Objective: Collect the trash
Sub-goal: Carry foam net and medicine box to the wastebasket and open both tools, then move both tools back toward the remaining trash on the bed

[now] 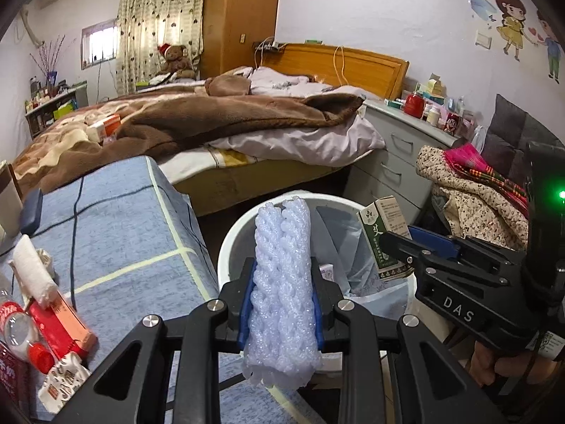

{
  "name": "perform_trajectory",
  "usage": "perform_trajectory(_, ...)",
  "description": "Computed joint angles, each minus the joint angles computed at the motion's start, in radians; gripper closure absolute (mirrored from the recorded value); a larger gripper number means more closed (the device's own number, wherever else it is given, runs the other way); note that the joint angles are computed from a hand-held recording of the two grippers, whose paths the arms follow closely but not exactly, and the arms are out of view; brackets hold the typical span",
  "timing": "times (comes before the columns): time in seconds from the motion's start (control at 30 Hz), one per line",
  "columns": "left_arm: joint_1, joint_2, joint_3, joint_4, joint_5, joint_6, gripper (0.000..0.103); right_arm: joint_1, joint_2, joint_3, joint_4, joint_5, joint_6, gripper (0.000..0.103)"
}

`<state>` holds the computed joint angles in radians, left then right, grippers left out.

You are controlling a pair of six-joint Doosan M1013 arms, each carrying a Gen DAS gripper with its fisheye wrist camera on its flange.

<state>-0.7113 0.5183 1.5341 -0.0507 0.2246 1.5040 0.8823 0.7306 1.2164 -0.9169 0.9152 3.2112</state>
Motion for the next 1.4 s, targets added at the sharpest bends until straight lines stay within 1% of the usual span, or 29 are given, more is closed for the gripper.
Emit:
perform_trajectory(0.1,0.001,0.008,-0.008,-0.035,0.011,0.032,0.074,-0.005,-0.001,0.002,0.026,-0.005,-0.017,0.07)
perform_trajectory(0.17,0.003,0.011,-0.01,-0.053,0.013,0.04,0.065,-0.005,-0.001,0.005,0.025,-0.002,-0.009,0.07)
perform_trajectory(0.2,0.005,0.012,-0.01,-0.076,0.013,0.056,0.053,-0.006,0.0,0.003,0.029,0.002,-0.013,0.07)
perform_trajectory(0.23,0.006,0.013,-0.01,-0.086,0.012,0.06,0.044,-0.005,0.0,0.002,0.032,0.008,-0.016,0.07)
perform_trajectory(0.37,0.006,0.012,-0.009,-0.053,0.017,0.021,0.043,-0.004,0.005,-0.006,0.037,0.026,-0.024,0.07)
perform_trajectory(0.47,0.007,0.008,-0.002,-0.036,0.014,0.005,0.041,-0.002,0.001,0.001,0.031,0.019,-0.01,0.069)
perform_trajectory(0.53,0.01,0.005,0.003,-0.063,0.01,0.026,0.04,-0.002,0.003,-0.003,0.027,0.024,-0.014,0.065)
perform_trajectory(0.57,0.012,0.003,0.006,-0.059,0.008,0.018,0.04,0.001,0.006,-0.009,0.024,0.041,-0.017,0.058)
perform_trajectory(0.6,0.013,0.001,0.008,-0.044,0.006,-0.001,0.039,0.001,0.007,-0.012,0.024,0.046,-0.019,0.047)
perform_trajectory(0.67,0.014,-0.002,0.014,-0.011,-0.001,-0.037,0.039,0.003,0.006,-0.011,0.016,0.043,-0.013,0.036)
perform_trajectory(0.7,0.014,-0.002,0.012,0.01,0.003,-0.062,0.039,0.003,0.007,-0.012,0.013,0.042,-0.012,0.036)
perform_trajectory(0.77,0.015,-0.008,0.021,0.021,-0.009,-0.069,0.039,0.006,0.007,-0.015,0.008,0.048,-0.016,0.036)
perform_trajectory(0.83,0.014,-0.014,0.028,0.069,-0.016,-0.114,0.039,0.008,0.009,-0.022,0.007,0.054,-0.025,0.036)
perform_trajectory(0.93,0.016,-0.025,0.043,0.065,-0.027,-0.113,0.039,0.013,0.006,-0.02,-0.014,0.046,-0.007,0.036)
perform_trajectory(1.03,0.017,-0.038,0.061,0.143,-0.038,-0.187,0.039,0.019,0.008,-0.028,-0.032,0.047,-0.005,0.036)
perform_trajectory(1.13,0.021,-0.052,0.079,0.184,-0.049,-0.236,0.039,0.026,0.011,-0.036,-0.054,0.045,-0.005,0.036)
perform_trajectory(1.27,0.029,-0.076,0.111,0.31,-0.073,-0.377,0.039,0.034,0.018,-0.051,-0.078,0.042,-0.01,0.036)
perform_trajectory(1.4,0.038,-0.098,0.143,0.489,-0.091,-0.572,0.039,0.043,0.025,-0.064,-0.096,0.03,-0.013,0.036)
